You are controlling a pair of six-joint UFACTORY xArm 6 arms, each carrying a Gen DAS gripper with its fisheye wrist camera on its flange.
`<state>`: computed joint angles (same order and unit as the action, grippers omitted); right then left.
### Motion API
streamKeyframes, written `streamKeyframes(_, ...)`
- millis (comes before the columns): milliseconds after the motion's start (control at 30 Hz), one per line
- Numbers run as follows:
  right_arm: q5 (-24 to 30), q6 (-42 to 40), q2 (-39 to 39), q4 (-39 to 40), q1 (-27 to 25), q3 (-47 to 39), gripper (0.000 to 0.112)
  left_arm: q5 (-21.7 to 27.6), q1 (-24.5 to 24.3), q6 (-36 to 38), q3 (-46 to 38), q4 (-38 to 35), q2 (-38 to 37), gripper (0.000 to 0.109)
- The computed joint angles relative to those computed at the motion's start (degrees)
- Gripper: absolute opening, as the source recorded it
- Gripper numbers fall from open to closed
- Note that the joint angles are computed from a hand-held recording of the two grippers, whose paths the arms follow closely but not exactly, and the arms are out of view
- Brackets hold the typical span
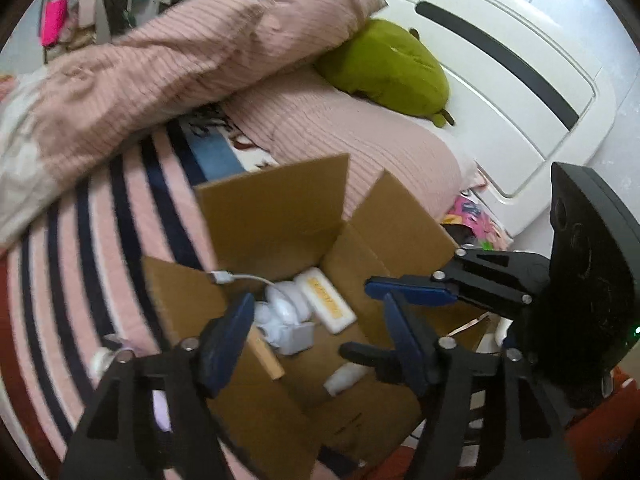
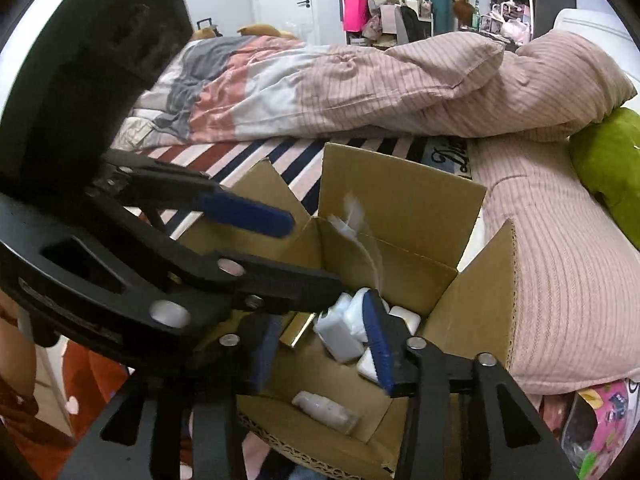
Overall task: Organize rigid objects
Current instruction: 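Lower the white charger into the cardboard box and open the right gripper, then grasp the lavender rectangular box upright with the right gripper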
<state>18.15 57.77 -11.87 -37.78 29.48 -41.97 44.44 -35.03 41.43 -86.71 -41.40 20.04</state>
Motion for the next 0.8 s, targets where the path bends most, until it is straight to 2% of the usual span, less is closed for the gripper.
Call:
streamKeyframes(167,1.9,0.3,1.1,-1.1,1.9,-2.6,0.038,-5.3,2.6,2.3,7.2,-1.5,-6.0,0.065)
streamKeyframes(300,-0.7,1.6,3.7,-3.4,3.3,-6.2,0.038,-10.7,6.1,3.6,14.4,-2.7,-11.8,0.066)
streamKeyframes(433,-4.2,2.6,9.8,-6.4,5.9,-13.0,0.038,-16.3,10.2,4.0,21.6,-3.1,-17.0,0.067)
streamKeyframes(533,-5.4,-1.3,15.1,-3.5,8.0,-18.3,0.038,-19.9,13.4,4.8,25.9,-4.1,-19.2,0.068)
streamKeyframes(667,-3.4,-8.0,23.6,4.0,11.3,-26.9,0.038,-21.3,18.1,8.0,29.6,-8.4,-19.4,0.068)
streamKeyframes(800,2.1,-7.9,30.6,5.2,13.5,-34.2,0.038,-21.8,20.8,12.9,31.5,-13.9,-18.2,0.068)
